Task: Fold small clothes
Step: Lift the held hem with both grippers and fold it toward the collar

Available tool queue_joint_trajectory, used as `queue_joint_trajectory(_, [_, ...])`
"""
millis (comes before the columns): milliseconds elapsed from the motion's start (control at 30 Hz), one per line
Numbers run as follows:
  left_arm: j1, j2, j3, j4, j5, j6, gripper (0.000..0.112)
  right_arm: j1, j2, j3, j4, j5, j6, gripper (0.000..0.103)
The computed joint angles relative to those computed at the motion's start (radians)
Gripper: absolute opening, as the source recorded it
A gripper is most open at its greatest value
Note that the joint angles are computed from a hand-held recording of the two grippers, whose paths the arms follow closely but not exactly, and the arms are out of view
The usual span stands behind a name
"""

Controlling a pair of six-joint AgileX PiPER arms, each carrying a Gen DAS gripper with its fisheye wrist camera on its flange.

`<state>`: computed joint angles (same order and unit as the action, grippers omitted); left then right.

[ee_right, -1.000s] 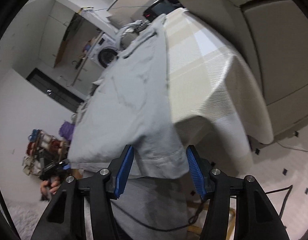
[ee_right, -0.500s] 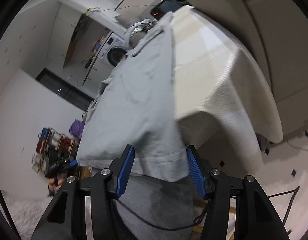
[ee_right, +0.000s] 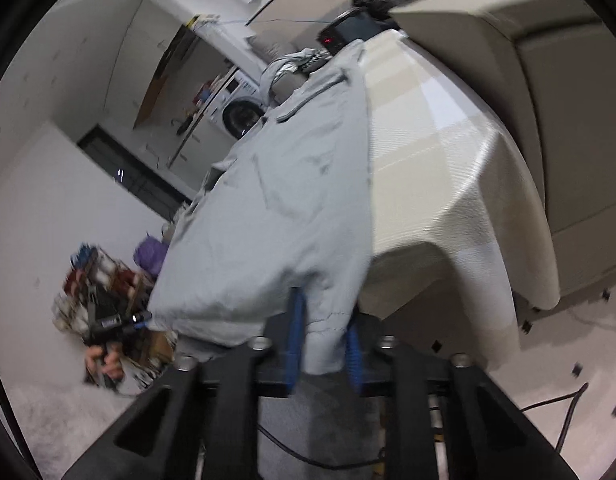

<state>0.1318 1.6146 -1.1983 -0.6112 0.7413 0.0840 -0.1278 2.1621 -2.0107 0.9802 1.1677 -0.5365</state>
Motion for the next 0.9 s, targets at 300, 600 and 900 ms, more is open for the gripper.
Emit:
queue_joint_trajectory(300, [-0.009, -0.047, 0.014, -0.038, -0.029, 0.074, 0.004, 0.012, -0.048, 0.049, 0.095, -0.040, -0.142, 0.006])
queue_joint_trajectory(600, [0.068, -0.113, 0.054, -0.254, -0.006, 0.255, 0.004, -0.076, -0.040, 0.114, 0.400, 0.005, -0.249, 0.005])
queue_joint_trajectory(900, [0.102, -0.155, 0.070, -0.296, 0.024, 0.290, 0.004, -0.097, -0.035, 0.116, 0.404, 0.016, -0.236, 0.005])
